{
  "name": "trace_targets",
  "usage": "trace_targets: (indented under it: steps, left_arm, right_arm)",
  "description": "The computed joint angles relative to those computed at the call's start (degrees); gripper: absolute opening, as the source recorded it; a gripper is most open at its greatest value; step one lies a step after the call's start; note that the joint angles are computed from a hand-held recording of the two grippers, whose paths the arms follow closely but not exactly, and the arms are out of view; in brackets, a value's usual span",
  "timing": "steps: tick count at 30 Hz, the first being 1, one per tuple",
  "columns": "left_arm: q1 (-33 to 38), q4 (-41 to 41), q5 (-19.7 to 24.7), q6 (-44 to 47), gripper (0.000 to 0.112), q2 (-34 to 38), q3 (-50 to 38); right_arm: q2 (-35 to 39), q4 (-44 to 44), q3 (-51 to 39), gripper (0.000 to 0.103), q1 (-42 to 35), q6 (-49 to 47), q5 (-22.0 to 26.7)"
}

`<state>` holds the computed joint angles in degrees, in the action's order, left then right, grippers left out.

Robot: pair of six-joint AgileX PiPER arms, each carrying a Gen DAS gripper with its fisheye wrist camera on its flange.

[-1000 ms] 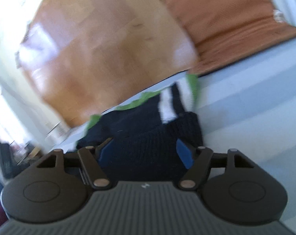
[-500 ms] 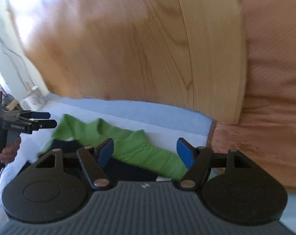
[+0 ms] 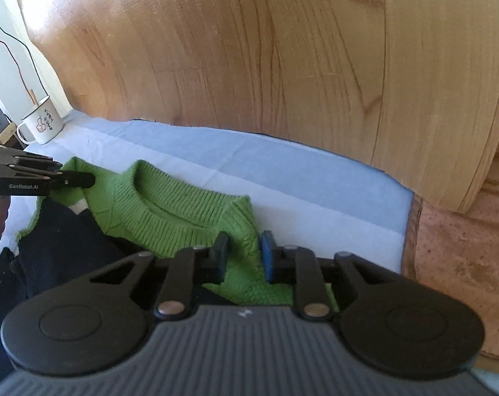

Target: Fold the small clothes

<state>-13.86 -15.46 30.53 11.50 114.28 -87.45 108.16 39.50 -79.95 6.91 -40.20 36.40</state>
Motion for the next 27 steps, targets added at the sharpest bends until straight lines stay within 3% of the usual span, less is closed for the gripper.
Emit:
trace_targets:
  steps: [2,3,4,5,6,7,9,12,20,23,27]
  left_arm:
    - [0.1,1.3,-0.2,-2.1,0.051,1.6,-2.6]
    - [0.0,1.3,-1.2,-2.4,0.051,1.9,-2.5]
    - [-0.3,1.6,-1.6,-3.1,0.048,2.6,-3.1]
    - [-0.9,3.0,-3.2,-4.6,0.042,2.6,-2.4]
    - [-1.4,2.3,-4.0,-3.9,0.018,2.6,-2.0]
    - [-1.3,-0.7,-3.4,-1.2,0.013,2.5,-2.0]
    - [-2.2,0.2,-5.6,-1.7,0.012,0.4,0.7]
    - [-3.1,-1.2,-9.8,1.5,0.012,-5.6,7.1]
    - [-3.0,-31.5,-15.4,32.6,0.013,-33.9,34.2]
    - [-5.6,-30.7,-17.0,30.1,0.013,-44.7,44.8]
    - [-7.2,-28.0,-16.1,23.8,0.013,-58.1,56.9]
  right_arm:
    - [0.0,0.4,-0.1,0.050,0.0,-0.6,-0.4]
    - [0.7,1.5,-0.8,0.075,-0.5,-1.0,0.8]
    - [1.5,3.2,-1.2,0.075,-1.3,-2.2,1.4]
    - [2.2,3.3,-1.6,0.072,-1.2,-1.5,1.6]
    - [1.4,3.5,-0.1,0.054,-0.6,-2.6,-0.5]
    - [1.2,1.7,-0.2,0.025,0.3,-1.9,-0.9]
    - [0.4,-2.3,-1.4,0.018,1.2,4.0,0.8]
    - [-4.9,-4.5,1.6,0.016,1.9,5.2,0.2]
    - [-34.3,-7.9,21.8,0.016,5.7,7.3,-1.3]
    - [-47.1,-15.1,30.6,0.016,11.3,15.0,-1.4]
    - [-61.2,-34.2,40.3,0.015,25.8,37.5,-1.9]
